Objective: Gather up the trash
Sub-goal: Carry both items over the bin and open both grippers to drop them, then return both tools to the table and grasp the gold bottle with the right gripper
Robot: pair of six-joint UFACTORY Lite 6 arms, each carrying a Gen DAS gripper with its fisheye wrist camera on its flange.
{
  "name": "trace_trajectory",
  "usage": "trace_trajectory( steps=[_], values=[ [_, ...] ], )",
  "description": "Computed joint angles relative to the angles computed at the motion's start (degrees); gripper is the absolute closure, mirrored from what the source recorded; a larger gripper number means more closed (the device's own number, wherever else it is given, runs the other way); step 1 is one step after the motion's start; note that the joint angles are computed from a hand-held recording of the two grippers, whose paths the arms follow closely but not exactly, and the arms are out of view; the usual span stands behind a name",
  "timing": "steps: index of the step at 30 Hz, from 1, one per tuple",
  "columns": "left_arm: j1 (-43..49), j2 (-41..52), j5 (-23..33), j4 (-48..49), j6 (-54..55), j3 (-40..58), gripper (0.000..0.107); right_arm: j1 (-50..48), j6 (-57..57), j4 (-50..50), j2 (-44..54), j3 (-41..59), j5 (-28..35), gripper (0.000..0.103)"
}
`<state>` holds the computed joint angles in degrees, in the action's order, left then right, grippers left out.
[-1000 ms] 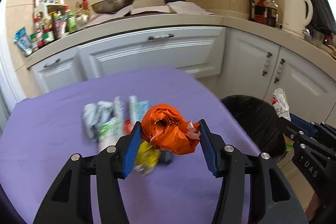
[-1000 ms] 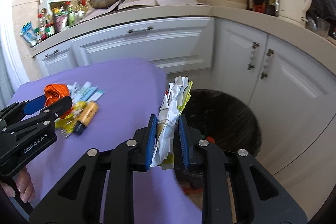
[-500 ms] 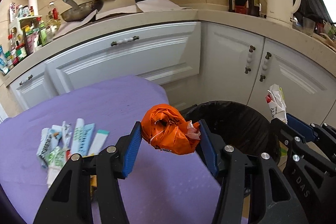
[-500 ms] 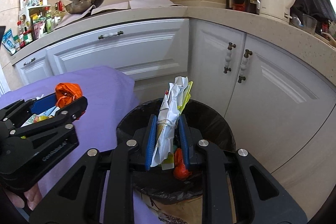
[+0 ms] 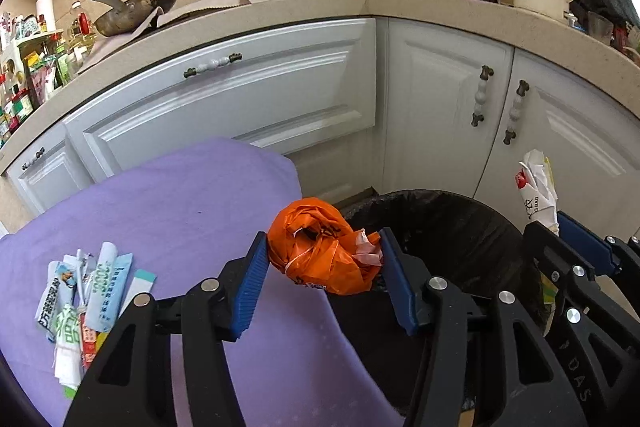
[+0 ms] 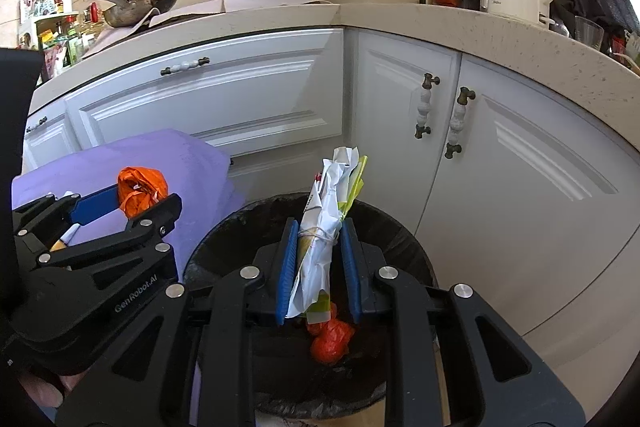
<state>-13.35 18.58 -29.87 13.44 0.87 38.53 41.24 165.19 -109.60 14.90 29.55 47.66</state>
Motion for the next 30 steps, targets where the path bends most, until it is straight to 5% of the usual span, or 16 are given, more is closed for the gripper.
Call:
trace_trajectory(
  steps=[3,6,9,13,19,30],
  values=[
    [-1.1,2.1,2.0,-1.3,-0.1,2.5,0.042,-1.6,-0.1,-0.9,1.1,0.6,-0.2,0.078],
    [-1.4,2.7,2.2,-1.3,-0.1,3.1,0.034,-1.5,0.2,-0.2,1.3,0.5,0.6,0.064],
    [-1.1,2.8,2.4,-0.5,-1.0,3.1,0.033,-1.4,-0.2,0.7,1.1,0.2,1.0,0.062],
    [0.0,1.6,3.3,0.9,-2.3,2.6,0.031,0.7,-1.5,4.5,0.4,0.1,2.6,0.040],
    [4.8,-2.6,3.6,6.9,-5.7,-0.7,0.030,6.1,-4.0,11.2,-0.9,1.1,5.8,0.025],
    [28.8,-8.7,1.7,30.6,-16.0,-4.8,0.029,14.7,-10.7,17.3,5.4,14.3,3.4,0.023]
  ],
)
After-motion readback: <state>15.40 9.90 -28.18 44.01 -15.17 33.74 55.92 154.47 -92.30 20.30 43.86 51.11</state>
